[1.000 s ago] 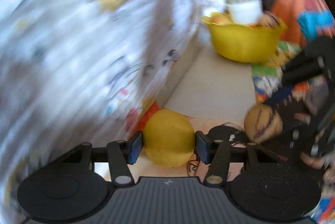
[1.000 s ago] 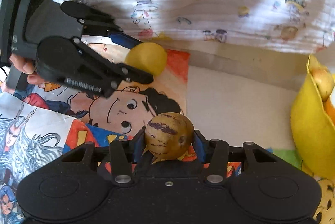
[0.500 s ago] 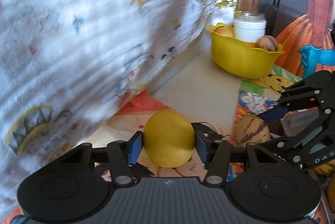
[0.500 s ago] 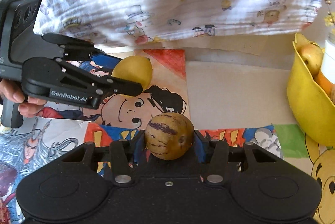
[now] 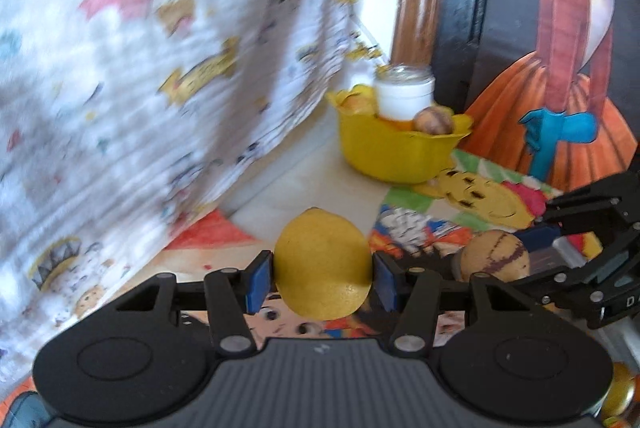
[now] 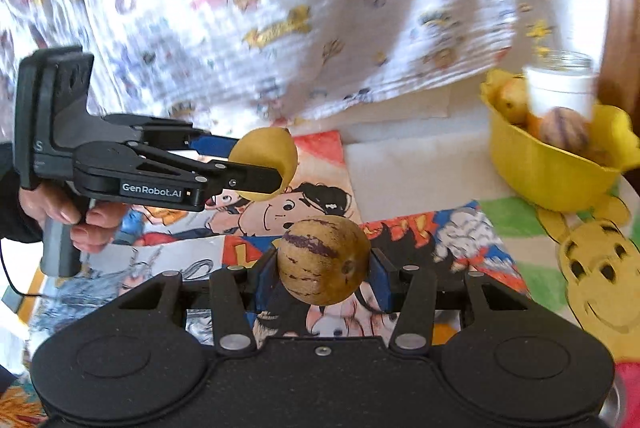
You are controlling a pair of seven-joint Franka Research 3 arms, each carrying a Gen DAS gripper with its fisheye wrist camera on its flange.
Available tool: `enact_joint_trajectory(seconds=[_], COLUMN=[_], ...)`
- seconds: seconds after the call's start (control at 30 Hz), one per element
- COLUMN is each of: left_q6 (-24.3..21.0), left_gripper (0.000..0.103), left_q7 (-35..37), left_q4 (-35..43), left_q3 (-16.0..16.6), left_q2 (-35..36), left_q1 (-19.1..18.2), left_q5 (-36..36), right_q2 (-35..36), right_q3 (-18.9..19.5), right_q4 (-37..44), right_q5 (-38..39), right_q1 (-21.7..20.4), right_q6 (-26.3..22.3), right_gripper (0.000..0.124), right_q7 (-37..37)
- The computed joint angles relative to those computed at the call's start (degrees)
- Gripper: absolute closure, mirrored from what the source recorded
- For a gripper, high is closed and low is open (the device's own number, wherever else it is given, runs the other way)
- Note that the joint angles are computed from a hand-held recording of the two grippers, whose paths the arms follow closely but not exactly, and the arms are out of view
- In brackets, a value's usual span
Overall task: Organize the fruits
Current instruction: 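Carry the lemon with the left tool while the right tool carries the pepino over the tray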
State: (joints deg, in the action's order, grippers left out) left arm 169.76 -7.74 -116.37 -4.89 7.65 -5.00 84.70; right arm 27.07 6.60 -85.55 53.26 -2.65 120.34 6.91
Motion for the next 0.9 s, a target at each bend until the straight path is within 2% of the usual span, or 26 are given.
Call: enact_joint_trajectory(seconds=[0.4, 0.6, 0.9], left_q6=[0.01, -0.72, -2.96], left_gripper=[0.046, 0.046, 0.046], left_q7=[-2.83, 1.14, 5.90], left_q4=[7.67, 11.23, 15.70], left_q3=[-1.64, -1.41, 0.41], left_q2=[4.15, 7.28, 11.36], left_q1=[-4.71, -7.70, -12.23], left_q5=[2.28, -1.61, -7.20], right_q2=[-6.91, -7.18, -6.48], right_q3=[-3.18, -4.50, -5.25], right_q4=[-9.85, -12.53, -14.79], right_q5=[13.29, 19.50, 24.81], right_q1=[-6.43, -8.19, -9.35], right_q6=[-1.53, -1.30, 3.31], right_gripper=[0.074, 0.074, 0.074], right_q7=[-7.72, -10.99, -15.48])
